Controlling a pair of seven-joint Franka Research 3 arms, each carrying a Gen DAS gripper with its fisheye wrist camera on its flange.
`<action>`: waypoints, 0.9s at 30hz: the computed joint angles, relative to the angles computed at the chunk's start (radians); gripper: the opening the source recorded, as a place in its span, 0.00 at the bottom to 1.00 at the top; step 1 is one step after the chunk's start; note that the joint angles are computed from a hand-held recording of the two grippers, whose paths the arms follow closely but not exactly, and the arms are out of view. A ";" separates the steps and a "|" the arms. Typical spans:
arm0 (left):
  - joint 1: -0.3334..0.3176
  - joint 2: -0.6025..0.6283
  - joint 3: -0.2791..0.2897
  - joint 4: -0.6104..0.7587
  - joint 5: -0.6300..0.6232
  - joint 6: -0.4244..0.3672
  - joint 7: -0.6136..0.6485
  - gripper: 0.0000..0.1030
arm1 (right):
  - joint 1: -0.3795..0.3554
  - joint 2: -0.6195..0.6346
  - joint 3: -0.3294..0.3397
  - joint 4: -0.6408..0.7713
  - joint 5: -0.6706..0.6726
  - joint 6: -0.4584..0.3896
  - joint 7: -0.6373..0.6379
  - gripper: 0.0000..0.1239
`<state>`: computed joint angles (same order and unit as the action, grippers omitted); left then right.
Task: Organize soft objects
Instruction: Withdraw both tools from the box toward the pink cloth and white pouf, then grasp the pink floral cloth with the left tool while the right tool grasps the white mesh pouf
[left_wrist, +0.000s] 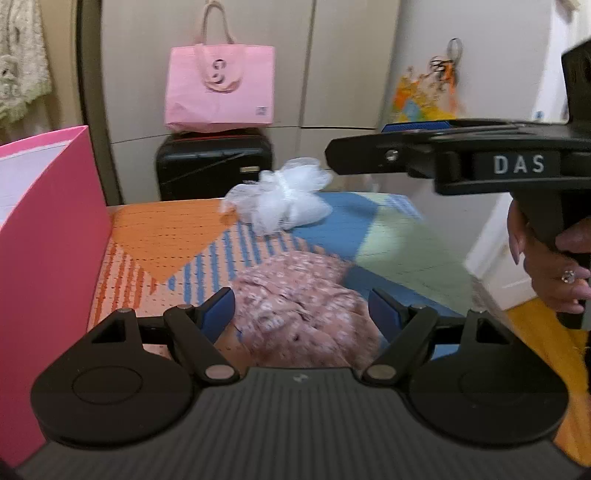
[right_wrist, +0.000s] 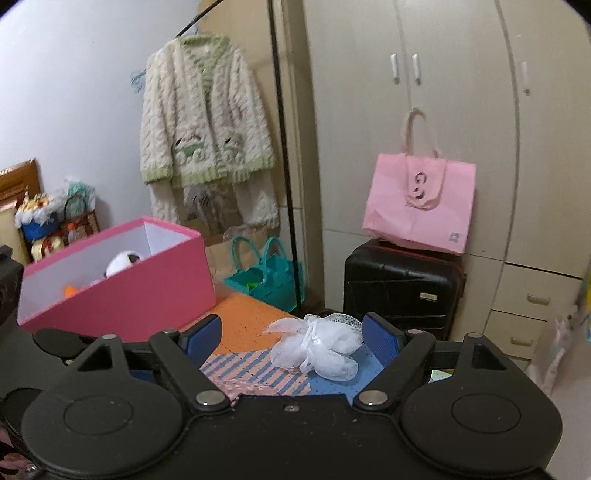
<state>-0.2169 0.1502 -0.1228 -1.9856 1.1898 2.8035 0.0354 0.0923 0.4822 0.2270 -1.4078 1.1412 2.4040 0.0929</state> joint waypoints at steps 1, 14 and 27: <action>-0.006 0.012 -0.001 0.014 -0.001 -0.030 -0.003 0.81 | 0.010 0.023 -0.002 0.026 -0.015 0.004 0.000 0.72; -0.036 0.078 0.010 0.075 -0.014 -0.104 0.025 0.88 | 0.076 0.385 0.010 0.494 -0.328 -0.093 0.280 0.76; -0.058 0.082 0.013 0.083 -0.101 -0.156 0.015 0.80 | 0.056 0.429 0.052 0.545 -0.402 -0.132 0.360 0.39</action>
<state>-0.2748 0.2319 -0.1098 -1.9022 1.0893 2.6479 0.0506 0.1482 0.9112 0.2787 -0.8630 0.7394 2.2720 0.4525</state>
